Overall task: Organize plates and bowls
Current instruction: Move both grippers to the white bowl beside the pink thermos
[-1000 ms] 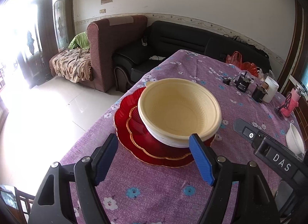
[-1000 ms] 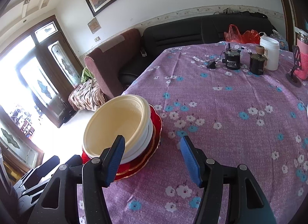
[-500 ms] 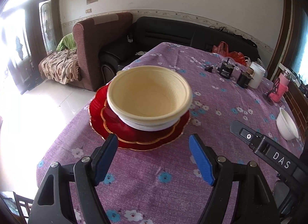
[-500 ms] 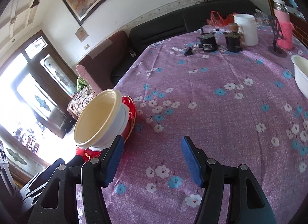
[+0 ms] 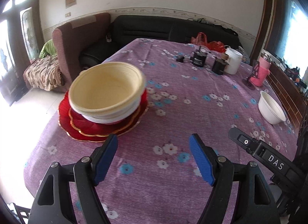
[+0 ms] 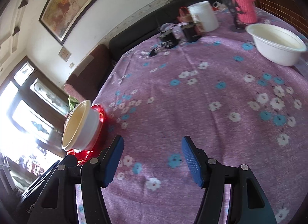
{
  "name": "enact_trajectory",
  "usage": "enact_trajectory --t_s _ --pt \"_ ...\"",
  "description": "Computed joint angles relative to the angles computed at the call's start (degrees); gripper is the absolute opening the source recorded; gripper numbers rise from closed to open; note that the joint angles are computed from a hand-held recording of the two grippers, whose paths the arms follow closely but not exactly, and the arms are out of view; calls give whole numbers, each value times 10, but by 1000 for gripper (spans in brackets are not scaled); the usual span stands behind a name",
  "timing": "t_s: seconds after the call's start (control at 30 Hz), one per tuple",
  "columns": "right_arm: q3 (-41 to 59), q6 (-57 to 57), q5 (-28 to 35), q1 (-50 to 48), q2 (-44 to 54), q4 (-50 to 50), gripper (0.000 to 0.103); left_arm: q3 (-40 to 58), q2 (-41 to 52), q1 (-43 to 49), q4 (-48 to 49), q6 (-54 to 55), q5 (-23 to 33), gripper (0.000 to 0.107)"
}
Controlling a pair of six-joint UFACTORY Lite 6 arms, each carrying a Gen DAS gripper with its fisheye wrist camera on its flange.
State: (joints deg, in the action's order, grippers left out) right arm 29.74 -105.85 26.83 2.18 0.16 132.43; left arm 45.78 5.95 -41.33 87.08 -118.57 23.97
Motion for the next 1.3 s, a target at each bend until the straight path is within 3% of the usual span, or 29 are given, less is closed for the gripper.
enact_trajectory --t_s 0.4,0.73,0.87,1.0,1.17,1.3 --pt "-80 119 85 -213 -96 -223 68 122 100 -97 -113 101 25 76" --pt "2 199 146 -411 -116 -427 72 212 159 -132 -158 139 33 78" --pt "57 201 170 -469 -81 -451 72 255 168 -137 -158 147 23 79" --pt "134 209 170 -498 -33 -448 72 327 199 -129 -224 226 13 81" --pt "243 203 130 -480 46 -410 75 429 254 -114 -359 370 5 81" --pt "311 131 64 -464 108 -341 76 497 295 -123 -389 415 31 81"
